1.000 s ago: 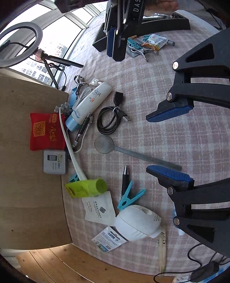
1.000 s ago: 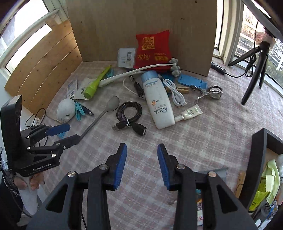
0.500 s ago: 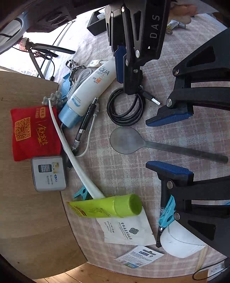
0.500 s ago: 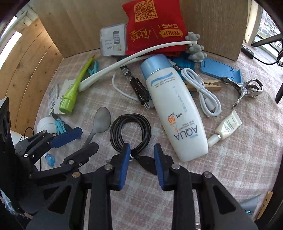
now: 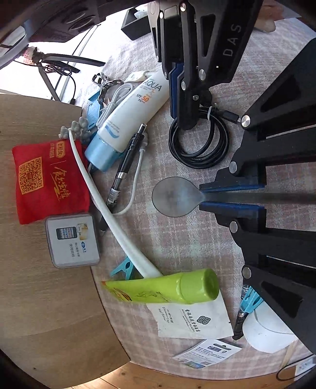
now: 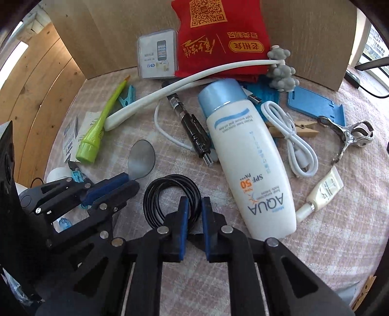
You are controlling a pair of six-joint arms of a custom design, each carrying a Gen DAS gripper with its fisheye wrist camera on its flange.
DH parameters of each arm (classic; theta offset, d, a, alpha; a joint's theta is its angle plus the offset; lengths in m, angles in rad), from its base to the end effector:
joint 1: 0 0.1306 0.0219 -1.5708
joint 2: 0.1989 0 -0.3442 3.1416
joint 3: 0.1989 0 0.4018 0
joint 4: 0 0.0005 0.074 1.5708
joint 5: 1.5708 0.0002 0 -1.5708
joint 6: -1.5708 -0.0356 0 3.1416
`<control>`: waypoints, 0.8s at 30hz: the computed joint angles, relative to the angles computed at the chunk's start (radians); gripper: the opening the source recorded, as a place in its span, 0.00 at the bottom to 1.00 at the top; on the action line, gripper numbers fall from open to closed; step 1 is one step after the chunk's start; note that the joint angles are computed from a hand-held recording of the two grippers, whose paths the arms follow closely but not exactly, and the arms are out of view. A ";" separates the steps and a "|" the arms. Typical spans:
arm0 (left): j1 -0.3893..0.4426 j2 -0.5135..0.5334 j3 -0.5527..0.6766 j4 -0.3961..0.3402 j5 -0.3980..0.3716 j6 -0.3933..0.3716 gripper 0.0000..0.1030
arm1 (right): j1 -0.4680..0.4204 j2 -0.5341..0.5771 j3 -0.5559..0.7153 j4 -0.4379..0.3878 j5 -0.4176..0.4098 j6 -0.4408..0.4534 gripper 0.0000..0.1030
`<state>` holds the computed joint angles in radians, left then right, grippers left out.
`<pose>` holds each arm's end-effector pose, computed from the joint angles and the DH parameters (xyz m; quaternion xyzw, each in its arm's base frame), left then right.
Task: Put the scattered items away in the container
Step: 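Grasp the grey spoon with the left gripper while the right gripper grasps the black cable, then place the grey spoon and black cable into the tray with both grippers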
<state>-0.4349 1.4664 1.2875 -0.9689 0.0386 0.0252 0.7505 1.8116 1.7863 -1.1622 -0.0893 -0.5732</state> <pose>0.4477 -0.2101 0.3018 0.2028 0.9563 -0.0662 0.2001 0.4449 0.4185 0.3303 -0.0953 0.9761 0.1515 0.1232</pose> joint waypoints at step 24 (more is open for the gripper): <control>-0.051 -0.213 -0.047 0.021 0.104 0.107 0.07 | 0.043 -0.351 -0.268 0.163 0.218 -0.054 0.04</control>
<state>-0.4859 1.2530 1.2404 -0.9475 0.1430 0.1319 0.7938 1.4603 1.5181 -0.9993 0.1288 -0.6268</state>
